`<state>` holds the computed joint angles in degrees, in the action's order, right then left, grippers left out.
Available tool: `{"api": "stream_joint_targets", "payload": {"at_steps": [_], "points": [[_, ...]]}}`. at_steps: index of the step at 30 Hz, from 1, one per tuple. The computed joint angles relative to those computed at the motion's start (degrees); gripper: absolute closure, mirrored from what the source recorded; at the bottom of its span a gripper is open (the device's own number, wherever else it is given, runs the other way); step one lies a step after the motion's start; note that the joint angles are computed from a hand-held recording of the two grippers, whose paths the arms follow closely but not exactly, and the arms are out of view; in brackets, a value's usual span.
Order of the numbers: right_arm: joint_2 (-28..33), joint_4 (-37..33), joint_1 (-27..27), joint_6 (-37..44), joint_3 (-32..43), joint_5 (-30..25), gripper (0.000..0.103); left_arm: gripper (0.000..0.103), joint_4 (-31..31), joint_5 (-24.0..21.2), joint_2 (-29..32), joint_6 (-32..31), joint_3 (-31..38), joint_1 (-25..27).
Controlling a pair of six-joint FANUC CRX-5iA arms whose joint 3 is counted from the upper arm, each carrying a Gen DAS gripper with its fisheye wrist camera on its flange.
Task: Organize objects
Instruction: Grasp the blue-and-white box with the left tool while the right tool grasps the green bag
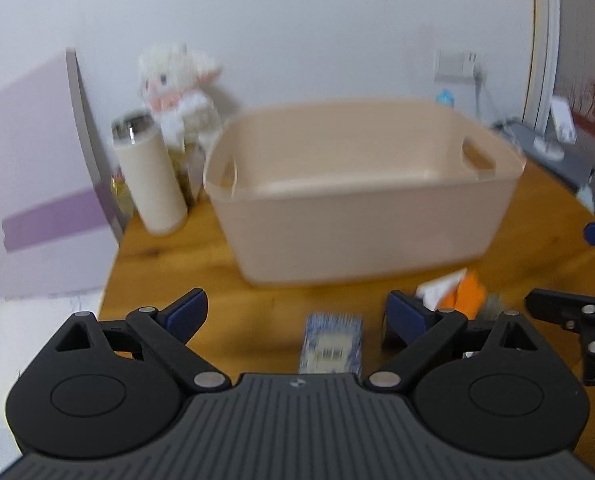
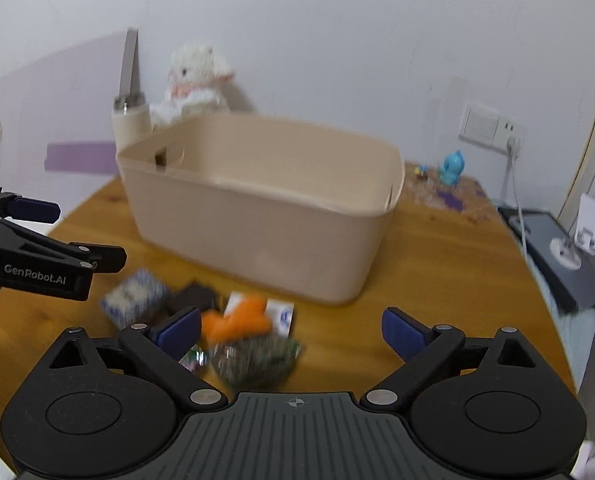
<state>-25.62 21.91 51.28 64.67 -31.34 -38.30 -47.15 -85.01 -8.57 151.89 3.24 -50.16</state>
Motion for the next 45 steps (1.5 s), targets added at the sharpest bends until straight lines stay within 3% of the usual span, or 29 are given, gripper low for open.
{"api": "stream_joint_targets", "payload": {"at_steps": [7,16,22,24,26,28,30,35,37,38,45], "points": [[2.2,-3.8,-1.2,2.8,-0.5,0.5,0.005,0.006,7.0,5.2,-1.4,-0.5,-5.6,4.5],[6.8,-11.4,-3.5,8.2,2.2,1.4,0.006,0.007,9.2,8.6,-0.6,-1.6,-8.0,8.2],[9.1,-19.1,-5.1,12.7,5.1,0.9,0.021,0.01,9.5,10.9,-0.8,-1.3,-9.1,9.4],[8.7,-16.4,-4.1,10.6,3.8,2.3,0.042,0.015,10.6,12.1,-0.9,-2.1,-9.6,10.2],[8.4,-14.0,-3.1,9.1,2.9,2.7,0.043,0.023,12.2,14.3,-2.0,-2.4,-10.7,11.5],[8.1,-15.2,-3.2,10.5,3.0,2.4,0.044,0.045,12.5,14.8,-2.5,-3.0,-10.8,11.5],[7.5,-14.3,-2.8,9.9,2.3,2.5,0.047,0.055,13.6,15.8,-3.1,-4.5,-11.2,11.9],[5.6,-11.4,-1.7,7.7,0.9,1.5,0.05,0.055,14.4,14.3,-2.9,-6.0,-10.7,11.0],[4.5,-10.3,-1.3,7.3,0.4,0.9,0.057,0.055,14.9,13.6,-3.1,-6.3,-10.5,10.5],[3.8,-9.8,-1.2,7.0,0.2,0.5,0.07,0.055,14.4,13.1,-3.3,-5.8,-10.4,9.8],[0.7,-6.5,-1.1,4.7,-1.5,0.7,0.071,0.055,10.1,9.6,-4.1,-3.3,-7.9,4.5]]}}
